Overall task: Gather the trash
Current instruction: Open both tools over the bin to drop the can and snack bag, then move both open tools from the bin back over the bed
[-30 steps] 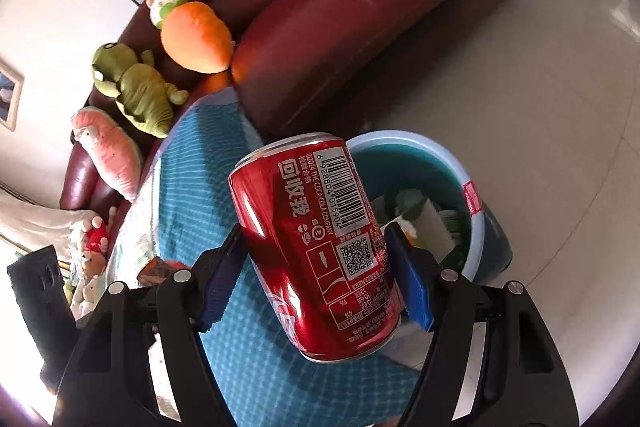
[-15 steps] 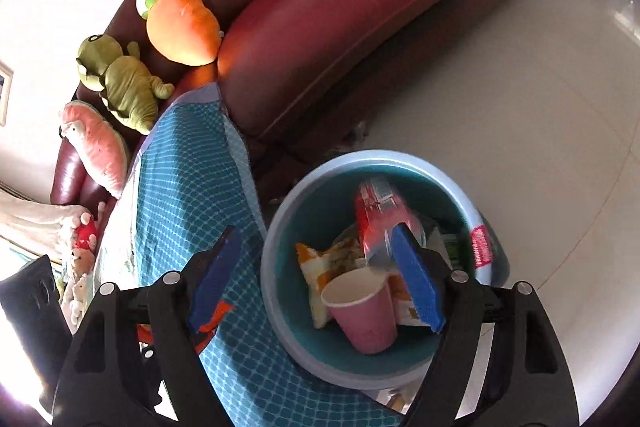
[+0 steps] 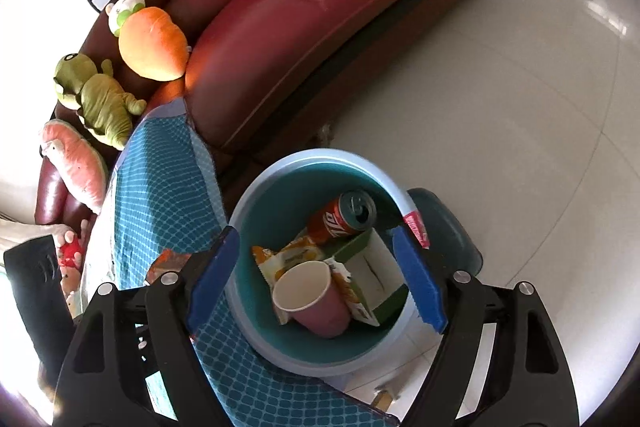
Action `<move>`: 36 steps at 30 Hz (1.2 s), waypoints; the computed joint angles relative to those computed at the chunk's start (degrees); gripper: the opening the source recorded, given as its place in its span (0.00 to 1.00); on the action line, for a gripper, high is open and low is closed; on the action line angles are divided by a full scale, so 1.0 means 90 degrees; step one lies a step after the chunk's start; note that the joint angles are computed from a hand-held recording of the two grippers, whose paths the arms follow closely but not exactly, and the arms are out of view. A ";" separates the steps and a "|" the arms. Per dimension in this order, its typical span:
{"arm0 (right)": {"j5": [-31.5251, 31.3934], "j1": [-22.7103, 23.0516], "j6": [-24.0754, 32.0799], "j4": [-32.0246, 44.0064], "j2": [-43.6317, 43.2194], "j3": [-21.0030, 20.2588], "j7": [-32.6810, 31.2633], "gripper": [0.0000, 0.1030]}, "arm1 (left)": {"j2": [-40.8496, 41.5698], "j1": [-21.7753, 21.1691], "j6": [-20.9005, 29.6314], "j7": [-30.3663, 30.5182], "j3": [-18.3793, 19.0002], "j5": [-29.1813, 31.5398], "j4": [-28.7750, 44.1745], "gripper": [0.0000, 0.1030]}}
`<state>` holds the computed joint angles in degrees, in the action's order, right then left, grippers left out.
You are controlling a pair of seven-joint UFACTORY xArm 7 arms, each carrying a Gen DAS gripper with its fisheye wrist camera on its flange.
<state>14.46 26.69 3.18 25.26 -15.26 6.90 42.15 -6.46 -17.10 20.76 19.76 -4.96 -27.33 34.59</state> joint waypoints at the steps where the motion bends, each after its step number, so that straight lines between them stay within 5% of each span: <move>1: -0.0034 -0.0042 0.0044 0.0012 -0.0007 0.0034 0.0029 0.73 | 0.0023 0.0010 -0.0042 -0.0075 -0.0021 0.0059 0.0014 0.69; 6: -0.0150 -0.0150 0.0193 0.0080 0.0005 0.0151 0.0131 0.73 | -0.0048 0.0072 0.0007 -0.0076 0.0050 0.0069 -0.0022 0.83; 22: -0.0935 -0.0537 0.0766 0.0316 -0.0146 0.0743 0.1032 0.74 | -0.1059 0.0015 0.0361 0.0726 0.0498 -0.0534 -0.0631 0.84; 36: -0.1873 -0.0364 0.1424 0.0934 -0.0287 0.1447 0.2156 0.77 | -0.3133 0.0619 0.1004 0.0806 0.1303 0.0084 -0.1729 0.85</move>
<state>-2.39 23.41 16.00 33.67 -17.84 19.93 61.55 -34.65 -11.54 29.79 27.01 6.76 -26.57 19.03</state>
